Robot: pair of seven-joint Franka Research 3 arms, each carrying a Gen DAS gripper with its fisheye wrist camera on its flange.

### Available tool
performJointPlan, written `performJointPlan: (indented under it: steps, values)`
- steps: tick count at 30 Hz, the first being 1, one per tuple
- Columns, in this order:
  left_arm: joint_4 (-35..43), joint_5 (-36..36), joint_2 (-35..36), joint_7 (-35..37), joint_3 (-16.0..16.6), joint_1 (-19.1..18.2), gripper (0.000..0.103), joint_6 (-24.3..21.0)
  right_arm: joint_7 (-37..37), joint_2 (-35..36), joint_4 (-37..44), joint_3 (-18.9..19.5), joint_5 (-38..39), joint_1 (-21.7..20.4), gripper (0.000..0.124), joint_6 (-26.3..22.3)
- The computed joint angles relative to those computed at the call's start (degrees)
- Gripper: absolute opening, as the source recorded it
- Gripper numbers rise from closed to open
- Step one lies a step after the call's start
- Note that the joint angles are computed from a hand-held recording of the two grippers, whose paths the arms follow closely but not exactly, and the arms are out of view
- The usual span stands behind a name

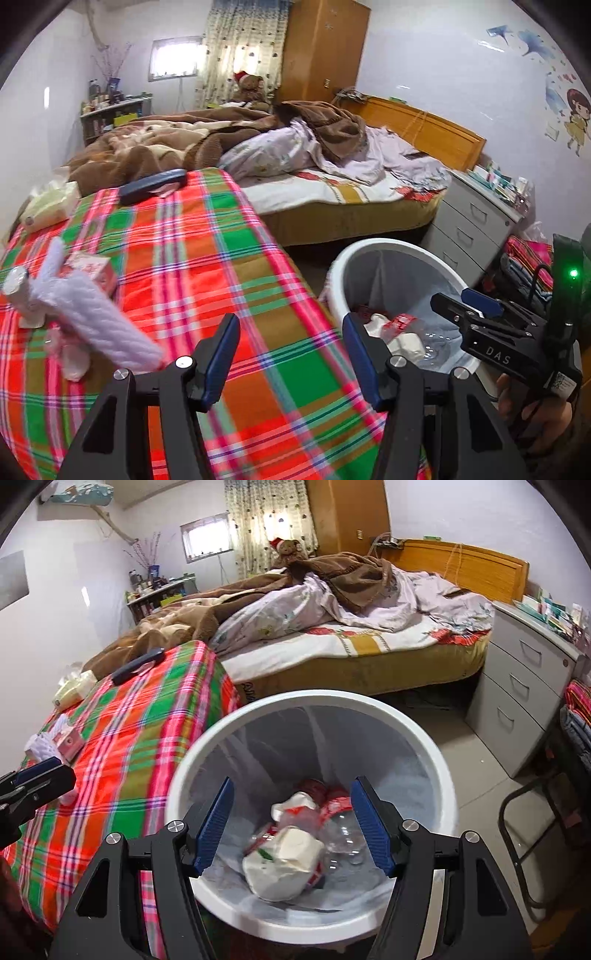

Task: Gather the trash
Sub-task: 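Move both tools back to the trash on the bed, then grasp the clear plastic cup with the left tool while the right tool grasps the white foam net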

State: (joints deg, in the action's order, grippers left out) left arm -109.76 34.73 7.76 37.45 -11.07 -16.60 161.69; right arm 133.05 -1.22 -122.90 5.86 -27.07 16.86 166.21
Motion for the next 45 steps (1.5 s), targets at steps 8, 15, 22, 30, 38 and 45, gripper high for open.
performJointPlan:
  steps: [8,15,22,30,38,45]
  values:
    - [-7.4,7.8,-6.6,-9.3,1.2,2.6,0.058,1.3,-2.9,2.2,2.3,0.4,2.3,2.4,0.067,2.0]
    - [-14.4,11.5,-12.7,-16.2,0.5,7.9,0.058,0.8,-9.9,5.7,6.1,0.1,7.1,6.2,0.067,2.3]
    - [-19.1,11.7,-16.2,-17.4,-0.3,12.2,0.058,0.3,-20.6,9.4,10.3,0.9,16.9,8.9,0.067,2.1]
    - [-21.2,9.2,-15.9,-15.8,0.6,14.9,0.058,1.5,-34.8,13.3,15.6,3.5,27.9,10.7,0.067,0.8]
    - [-19.2,3.9,-11.9,-8.0,2.1,15.0,0.058,2.6,-50.1,17.3,21.2,7.3,42.4,10.3,0.067,-2.2]
    - [-18.1,-3.3,-9.2,0.2,3.4,14.7,0.058,3.4,-56.4,21.4,27.7,7.2,47.1,11.5,0.067,-8.1]
